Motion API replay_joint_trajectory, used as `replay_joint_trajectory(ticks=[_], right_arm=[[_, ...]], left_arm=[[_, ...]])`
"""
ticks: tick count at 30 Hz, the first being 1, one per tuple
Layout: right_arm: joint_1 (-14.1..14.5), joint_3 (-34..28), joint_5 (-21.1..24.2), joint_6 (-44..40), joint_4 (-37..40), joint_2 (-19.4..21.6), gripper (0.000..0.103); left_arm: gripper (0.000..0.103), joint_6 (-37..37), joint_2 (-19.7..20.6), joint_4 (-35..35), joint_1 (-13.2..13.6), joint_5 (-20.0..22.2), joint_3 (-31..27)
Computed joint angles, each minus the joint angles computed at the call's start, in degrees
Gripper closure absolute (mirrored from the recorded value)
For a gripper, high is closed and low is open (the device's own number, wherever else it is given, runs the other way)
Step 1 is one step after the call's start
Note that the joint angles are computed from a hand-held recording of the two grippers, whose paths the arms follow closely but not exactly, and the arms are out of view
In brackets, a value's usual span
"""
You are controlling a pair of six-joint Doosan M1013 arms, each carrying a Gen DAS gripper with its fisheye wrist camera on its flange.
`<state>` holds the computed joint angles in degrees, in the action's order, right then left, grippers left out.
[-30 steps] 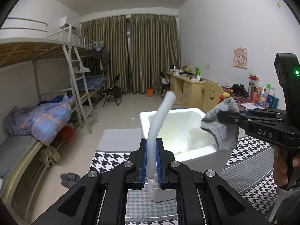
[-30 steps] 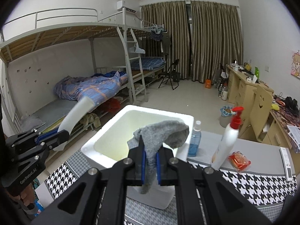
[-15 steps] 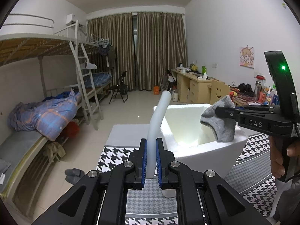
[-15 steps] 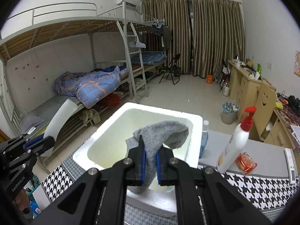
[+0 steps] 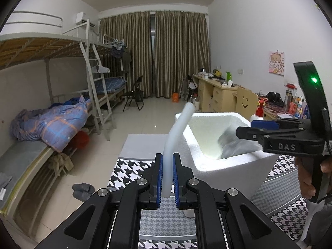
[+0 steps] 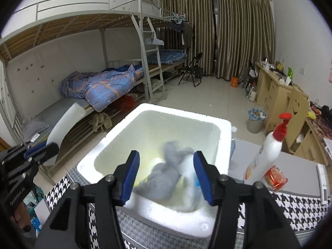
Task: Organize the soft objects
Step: 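Lower the white foam tube into the box with the left gripper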
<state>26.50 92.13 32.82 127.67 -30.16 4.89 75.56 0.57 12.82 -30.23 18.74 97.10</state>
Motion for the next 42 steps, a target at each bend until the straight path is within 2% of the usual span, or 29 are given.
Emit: replay_joint_trajectory(ticks=[11, 13, 18, 26, 28, 30, 42], right_arm=[[0.3, 2.9, -2.1, 5.4, -4.2, -2.9, 0.04], [0.3, 3.2, -2.5, 6.2, -4.7, -3.2, 0.034], [0.9, 3.8, -2.7, 8.3, -7.3, -3.8, 0.032], [0.5, 5.1, -3.4, 9.9, -8.6, -5.1, 0.027], [0.4, 5.6, -3.6, 11.4, -9.9, -5.3, 0.016], [0.6, 5.9, -3.6, 13.0, -11.8, -5.4, 0.012], [0.5, 8.0, -3.9, 18.3, -16.7, -7.0, 0.012]], left_arm=[[0.093, 0.5, 0.1, 0.3, -0.9, 0.0, -0.5], [0.093, 0.8, 0.1, 0.1, -1.0, -0.2, -0.6], [0.093, -0.3, 0.1, 2.2, -1.5, -0.6, -0.7], [0.093, 3.6, 0.6, -1.4, -1.8, -1.1, -1.7], [0.093, 4.9, 0.5, -2.7, -1.8, -1.4, -1.7], [0.093, 6.1, 0.7, -3.9, -1.9, -1.4, -2.0], [0.093, 15.5, 2.1, -13.2, -2.5, -0.9, -4.0]])
